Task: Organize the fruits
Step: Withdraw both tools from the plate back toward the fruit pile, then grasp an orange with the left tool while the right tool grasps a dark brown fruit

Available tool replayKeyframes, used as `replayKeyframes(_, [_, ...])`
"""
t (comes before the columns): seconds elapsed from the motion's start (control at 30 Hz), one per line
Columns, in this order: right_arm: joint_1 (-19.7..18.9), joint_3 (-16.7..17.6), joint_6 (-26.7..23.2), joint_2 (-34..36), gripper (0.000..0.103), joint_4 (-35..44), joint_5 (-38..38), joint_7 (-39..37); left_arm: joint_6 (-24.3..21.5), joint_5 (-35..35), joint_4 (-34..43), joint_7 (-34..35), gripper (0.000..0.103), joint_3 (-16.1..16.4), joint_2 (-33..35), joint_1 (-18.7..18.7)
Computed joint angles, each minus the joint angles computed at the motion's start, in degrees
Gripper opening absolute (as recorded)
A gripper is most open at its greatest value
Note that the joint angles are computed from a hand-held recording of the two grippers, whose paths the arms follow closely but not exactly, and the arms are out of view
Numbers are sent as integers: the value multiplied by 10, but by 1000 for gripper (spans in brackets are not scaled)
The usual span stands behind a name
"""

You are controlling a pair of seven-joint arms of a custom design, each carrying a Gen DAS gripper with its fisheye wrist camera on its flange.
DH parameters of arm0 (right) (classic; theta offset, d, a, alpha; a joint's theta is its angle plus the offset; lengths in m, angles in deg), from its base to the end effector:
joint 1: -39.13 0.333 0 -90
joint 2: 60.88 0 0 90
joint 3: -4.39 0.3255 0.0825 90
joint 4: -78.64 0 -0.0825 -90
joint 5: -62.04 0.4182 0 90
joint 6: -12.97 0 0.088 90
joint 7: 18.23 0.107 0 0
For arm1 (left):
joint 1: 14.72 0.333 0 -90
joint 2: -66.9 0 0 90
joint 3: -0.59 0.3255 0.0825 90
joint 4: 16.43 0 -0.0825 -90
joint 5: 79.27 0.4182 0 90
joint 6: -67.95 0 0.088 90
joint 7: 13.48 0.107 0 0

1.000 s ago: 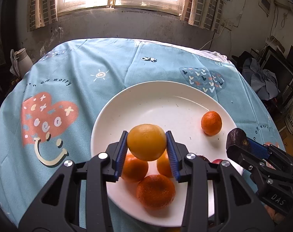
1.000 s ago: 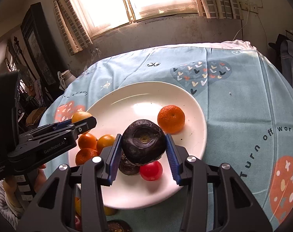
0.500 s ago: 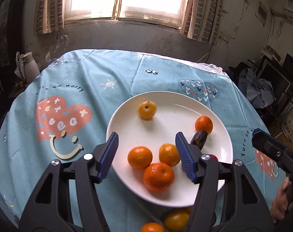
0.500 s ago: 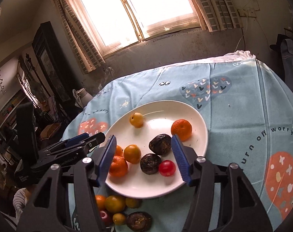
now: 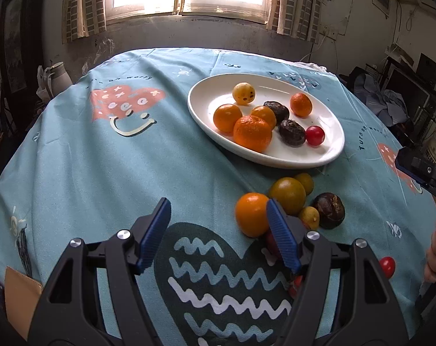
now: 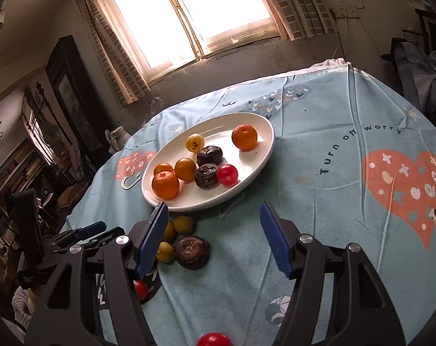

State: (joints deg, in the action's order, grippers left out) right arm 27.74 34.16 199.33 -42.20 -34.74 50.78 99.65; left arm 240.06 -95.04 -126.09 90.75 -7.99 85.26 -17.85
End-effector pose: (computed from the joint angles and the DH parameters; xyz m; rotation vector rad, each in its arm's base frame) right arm 0.6507 0.2034 0.4332 -1.4792 1.5831 -0.3758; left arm 0.6879 -0.1135 0.4069 -1.6613 1.9678 -0.8928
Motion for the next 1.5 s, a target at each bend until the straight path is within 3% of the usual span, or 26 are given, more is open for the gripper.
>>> replayKeyframes(0.07, [-8, 10, -6, 2, 66, 1, 0, -4, 1, 5, -3, 1, 73, 2, -1, -3])
replayKeyframes(0.2, [8, -5, -13, -1, 66, 1, 14, -12, -17, 13, 10, -3, 73, 5, 8, -7])
replayKeyframes(0.4, [9, -2, -17, -2, 66, 1, 30, -33, -28, 79, 30, -59, 78, 50, 25, -46])
replayKeyframes(0.47, [15, -8, -18, -3, 66, 1, 37, -38, -12, 117, 21, -107, 78, 90, 19, -74])
replayKeyframes(0.53, [26, -20, -14, -4, 66, 1, 42, -38, 0, 202, 11, -220, 78, 164, 14, -124])
replayKeyframes(0.57, [29, -23, -14, -4, 66, 1, 44, -37, 0, 213, 8, -245, 77, 171, 11, -123])
replayKeyframes(0.6, [28, -22, -13, -4, 66, 1, 46, -38, 2, 183, 2, -231, 77, 158, 6, -109])
replayKeyframes(0.67, [25, -18, -13, -5, 66, -1, 47, -39, 16, 138, -16, -188, 77, 102, -7, -56])
replayKeyframes(0.9, [18, -9, -15, -5, 66, -2, 47, -45, 17, 222, -20, -211, 76, 131, -5, -93])
replayKeyframes(1.33, [50, -39, -26, -3, 66, 4, 67, -65, 6, 199, 25, -125, 60, 74, 33, -58])
replayKeyframes(1.4, [56, -45, -28, -3, 66, 6, 71, -67, -8, 156, 34, -83, 58, 32, 37, -21])
replayKeyframes(1.5, [57, -45, -30, -4, 66, 6, 78, -73, -53, 41, 49, 29, 40, -67, 44, 65])
